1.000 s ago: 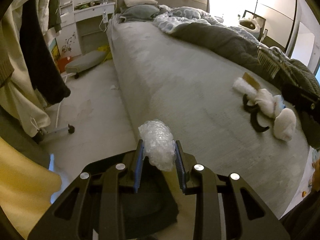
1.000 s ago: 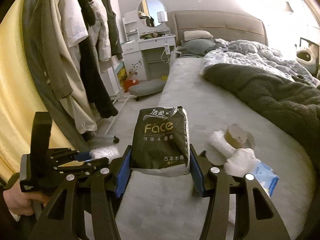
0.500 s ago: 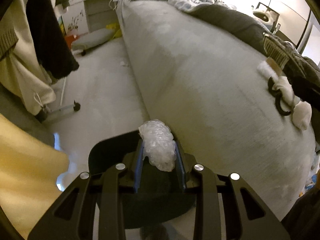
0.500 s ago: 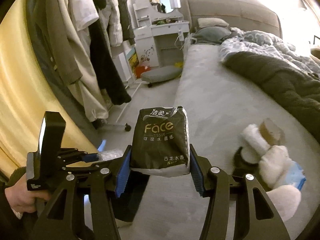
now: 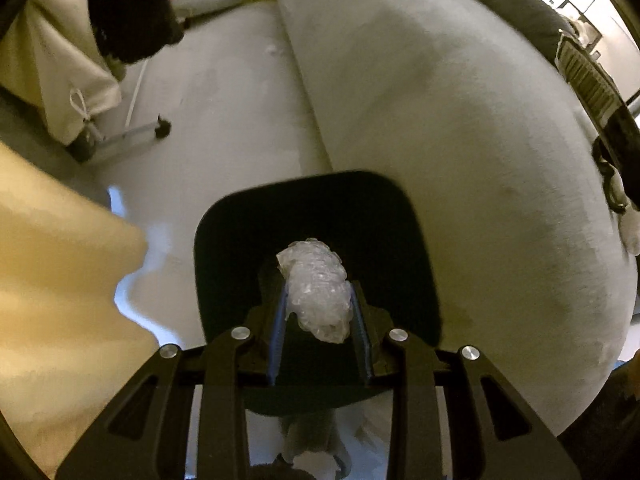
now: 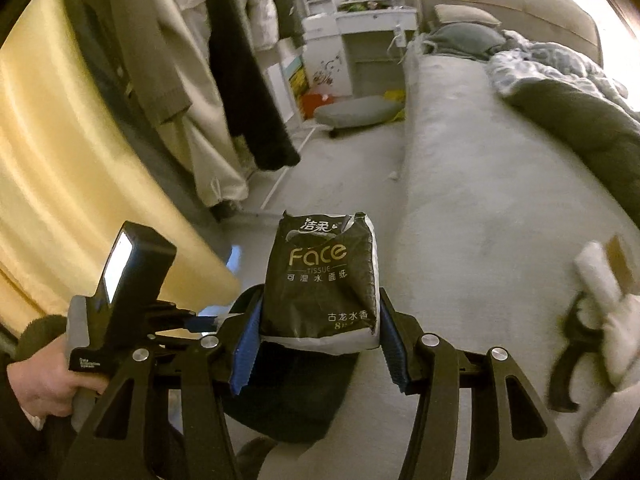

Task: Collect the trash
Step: 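Open the left tool over the bin while the right tool holds the tissue pack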

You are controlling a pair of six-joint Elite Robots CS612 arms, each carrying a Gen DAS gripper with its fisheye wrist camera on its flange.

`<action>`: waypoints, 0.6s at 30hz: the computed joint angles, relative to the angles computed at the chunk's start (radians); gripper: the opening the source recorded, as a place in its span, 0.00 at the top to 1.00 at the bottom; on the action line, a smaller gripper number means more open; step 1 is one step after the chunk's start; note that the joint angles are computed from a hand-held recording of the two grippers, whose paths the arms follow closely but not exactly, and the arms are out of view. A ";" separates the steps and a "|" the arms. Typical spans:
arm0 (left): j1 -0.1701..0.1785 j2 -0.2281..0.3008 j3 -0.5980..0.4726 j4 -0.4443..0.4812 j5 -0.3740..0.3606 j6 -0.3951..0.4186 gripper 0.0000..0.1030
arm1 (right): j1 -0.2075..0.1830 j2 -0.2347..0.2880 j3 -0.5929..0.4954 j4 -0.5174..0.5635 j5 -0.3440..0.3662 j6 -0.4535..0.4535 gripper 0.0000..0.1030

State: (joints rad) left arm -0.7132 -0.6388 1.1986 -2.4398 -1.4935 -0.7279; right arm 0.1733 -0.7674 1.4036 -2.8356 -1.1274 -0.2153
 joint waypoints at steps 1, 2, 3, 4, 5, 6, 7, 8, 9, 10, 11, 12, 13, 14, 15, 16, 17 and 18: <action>0.003 -0.002 0.007 0.005 -0.011 -0.003 0.68 | 0.005 0.004 -0.006 0.012 -0.002 -0.006 0.47; 0.005 -0.003 0.010 0.010 -0.017 -0.004 0.68 | 0.008 0.006 -0.011 0.023 -0.004 -0.011 0.47; 0.007 -0.005 0.015 0.015 -0.024 -0.003 0.68 | 0.011 0.012 -0.019 0.035 -0.007 -0.017 0.47; 0.007 -0.006 0.018 0.018 -0.027 -0.003 0.68 | 0.016 0.017 -0.028 0.053 -0.014 -0.023 0.47; 0.009 -0.009 0.023 0.021 -0.030 -0.002 0.68 | 0.019 0.021 -0.037 0.068 -0.017 -0.027 0.47; 0.010 -0.012 0.029 0.025 -0.031 -0.001 0.67 | 0.023 0.027 -0.046 0.085 -0.023 -0.030 0.47; 0.013 -0.012 0.029 0.030 -0.034 0.001 0.67 | 0.025 0.030 -0.050 0.095 -0.028 -0.033 0.47; 0.015 -0.013 0.032 0.030 -0.035 0.001 0.66 | 0.028 0.036 -0.058 0.112 -0.033 -0.038 0.47; 0.015 -0.018 0.039 0.027 -0.034 -0.001 0.66 | 0.032 0.042 -0.067 0.129 -0.039 -0.042 0.47; 0.016 -0.022 0.047 0.022 -0.032 -0.001 0.65 | 0.034 0.047 -0.073 0.139 -0.044 -0.043 0.47; 0.017 -0.026 0.055 0.016 -0.029 -0.001 0.65 | 0.036 0.052 -0.080 0.150 -0.048 -0.046 0.47; 0.018 -0.031 0.065 0.004 -0.024 0.000 0.64 | 0.039 0.058 -0.088 0.162 -0.052 -0.047 0.47; 0.018 -0.032 0.068 -0.006 -0.022 0.002 0.60 | 0.041 0.062 -0.094 0.171 -0.056 -0.048 0.47; 0.017 -0.037 0.075 -0.014 -0.018 0.003 0.55 | 0.043 0.066 -0.100 0.181 -0.059 -0.049 0.47; 0.017 -0.040 0.079 -0.020 -0.011 0.007 0.52 | 0.046 0.070 -0.104 0.189 -0.061 -0.050 0.47; 0.016 -0.045 0.086 -0.030 -0.005 0.011 0.50 | 0.049 0.073 -0.109 0.197 -0.065 -0.052 0.47; 0.016 -0.049 0.093 -0.044 -0.004 0.017 0.49 | 0.050 0.076 -0.114 0.204 -0.066 -0.054 0.47; 0.016 -0.049 0.094 -0.052 -0.005 0.021 0.48 | 0.053 0.081 -0.121 0.213 -0.068 -0.056 0.47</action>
State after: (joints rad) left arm -0.6970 -0.6879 1.2925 -2.4918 -1.4982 -0.7071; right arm 0.2261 -0.6868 1.2826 -2.6221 -1.1958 -0.2710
